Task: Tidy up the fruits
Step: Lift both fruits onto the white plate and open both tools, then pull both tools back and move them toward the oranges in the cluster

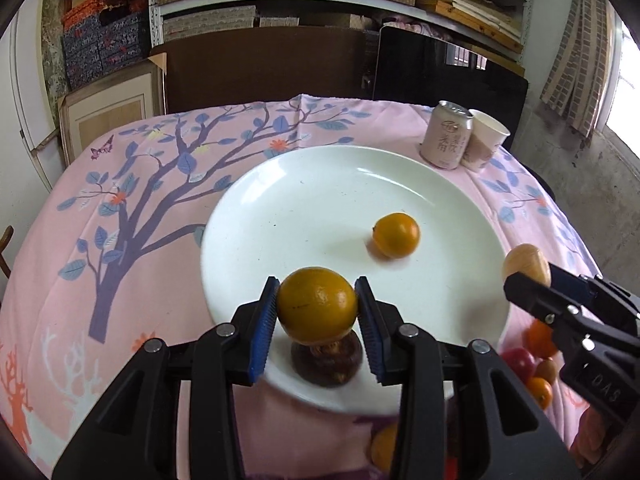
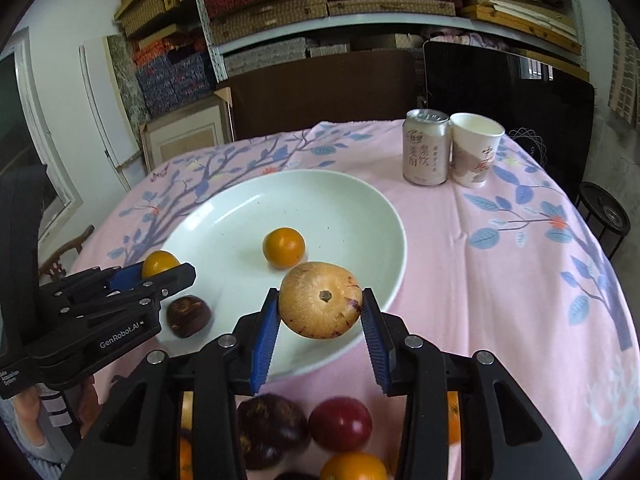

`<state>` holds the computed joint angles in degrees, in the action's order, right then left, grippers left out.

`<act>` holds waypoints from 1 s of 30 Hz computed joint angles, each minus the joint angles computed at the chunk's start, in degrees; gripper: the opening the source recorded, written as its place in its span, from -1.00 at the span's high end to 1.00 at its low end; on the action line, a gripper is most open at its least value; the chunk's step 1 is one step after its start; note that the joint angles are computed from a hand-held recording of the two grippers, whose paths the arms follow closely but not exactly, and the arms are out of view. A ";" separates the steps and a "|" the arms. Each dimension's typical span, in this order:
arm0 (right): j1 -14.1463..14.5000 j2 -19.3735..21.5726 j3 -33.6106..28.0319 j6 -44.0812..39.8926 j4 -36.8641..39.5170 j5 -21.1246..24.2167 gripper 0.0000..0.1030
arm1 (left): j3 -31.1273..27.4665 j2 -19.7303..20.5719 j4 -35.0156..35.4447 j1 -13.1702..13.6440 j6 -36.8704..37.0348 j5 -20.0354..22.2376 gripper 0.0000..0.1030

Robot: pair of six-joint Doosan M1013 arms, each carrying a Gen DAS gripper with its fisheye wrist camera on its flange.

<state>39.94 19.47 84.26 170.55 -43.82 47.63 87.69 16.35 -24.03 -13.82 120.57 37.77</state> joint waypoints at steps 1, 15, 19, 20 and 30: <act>-0.08 0.19 -0.07 0.10 0.11 -0.11 0.19 | 0.12 0.13 -0.40 0.02 0.42 -0.36 -0.04; 3.60 -2.74 3.84 9.14 -9.83 2.24 -0.15 | 10.28 -8.59 4.99 -1.26 -2.50 -18.05 -0.65; 5.75 -3.51 5.29 11.72 -12.82 5.13 -0.27 | 14.02 -12.25 3.18 -1.14 -0.13 -22.58 -0.72; 6.15 -3.76 5.70 12.34 -13.16 5.45 -0.27 | 14.97 -13.11 4.73 -1.19 -1.44 -23.72 -0.76; 8.74 -5.22 8.29 16.84 -14.70 6.94 -0.34 | 19.88 -17.40 7.12 -0.59 -3.80 -26.32 -0.80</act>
